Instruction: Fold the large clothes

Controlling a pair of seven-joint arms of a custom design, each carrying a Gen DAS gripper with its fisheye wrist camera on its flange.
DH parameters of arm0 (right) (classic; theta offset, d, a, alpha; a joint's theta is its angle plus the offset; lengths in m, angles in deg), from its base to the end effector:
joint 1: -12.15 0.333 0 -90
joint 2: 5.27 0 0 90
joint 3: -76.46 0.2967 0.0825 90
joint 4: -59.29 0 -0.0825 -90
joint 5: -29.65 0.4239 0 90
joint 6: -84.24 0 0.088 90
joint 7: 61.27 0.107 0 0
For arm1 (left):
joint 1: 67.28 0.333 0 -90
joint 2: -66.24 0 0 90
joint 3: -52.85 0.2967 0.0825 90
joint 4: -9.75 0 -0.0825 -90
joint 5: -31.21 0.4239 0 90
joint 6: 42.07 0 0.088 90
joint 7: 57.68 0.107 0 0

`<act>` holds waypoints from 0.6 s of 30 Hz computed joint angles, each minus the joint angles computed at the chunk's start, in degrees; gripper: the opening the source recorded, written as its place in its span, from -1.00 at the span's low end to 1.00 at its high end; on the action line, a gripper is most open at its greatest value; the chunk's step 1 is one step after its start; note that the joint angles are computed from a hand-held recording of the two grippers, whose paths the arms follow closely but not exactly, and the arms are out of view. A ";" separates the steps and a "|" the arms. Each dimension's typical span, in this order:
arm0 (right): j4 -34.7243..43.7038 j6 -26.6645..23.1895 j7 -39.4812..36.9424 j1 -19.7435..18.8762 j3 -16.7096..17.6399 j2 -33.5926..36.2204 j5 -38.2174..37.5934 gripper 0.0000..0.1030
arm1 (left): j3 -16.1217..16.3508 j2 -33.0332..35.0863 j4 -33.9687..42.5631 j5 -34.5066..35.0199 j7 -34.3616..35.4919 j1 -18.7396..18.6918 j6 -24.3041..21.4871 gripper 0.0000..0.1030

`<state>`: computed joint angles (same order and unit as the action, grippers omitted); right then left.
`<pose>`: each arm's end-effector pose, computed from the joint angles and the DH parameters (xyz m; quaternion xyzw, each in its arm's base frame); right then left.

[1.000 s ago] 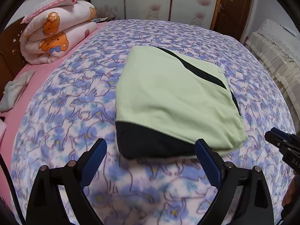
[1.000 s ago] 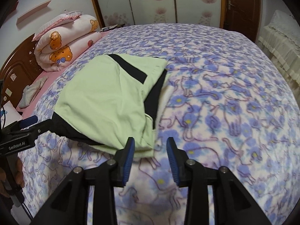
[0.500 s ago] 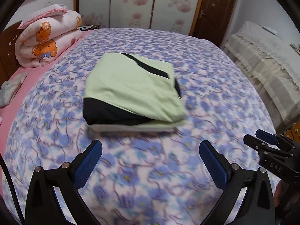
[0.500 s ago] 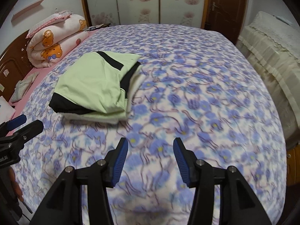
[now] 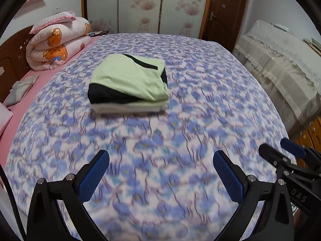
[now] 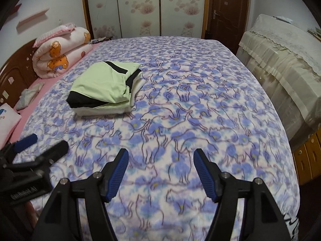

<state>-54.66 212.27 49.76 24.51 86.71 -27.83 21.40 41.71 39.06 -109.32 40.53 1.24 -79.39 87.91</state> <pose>0.4798 0.2128 0.6743 -0.6974 0.6384 -0.2155 0.2440 0.4558 -0.2122 0.6687 -0.6860 0.6428 -0.2665 0.2125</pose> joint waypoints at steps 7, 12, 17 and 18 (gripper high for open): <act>-9.49 -0.46 1.31 -0.65 1.57 -12.10 0.67 0.31 | -2.95 -9.52 -6.04 2.35 -4.71 -1.52 -4.18 0.99; -14.40 -1.02 1.92 -0.48 2.00 -18.64 2.67 0.31 | -2.93 -13.28 -8.02 1.73 -5.92 -3.69 -6.18 0.99; -16.50 -2.81 1.90 -0.52 2.67 -22.28 4.90 0.31 | -3.85 -16.55 -9.86 1.52 -7.92 -4.91 -7.53 0.99; -16.95 -2.77 1.85 -0.60 2.92 -22.98 4.90 0.31 | -3.98 -16.89 -10.05 1.56 -8.40 -5.06 -7.85 0.99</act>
<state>-71.61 209.50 51.61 23.91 89.63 -50.81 26.30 37.72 22.16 -119.37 42.09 -7.16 -84.46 80.06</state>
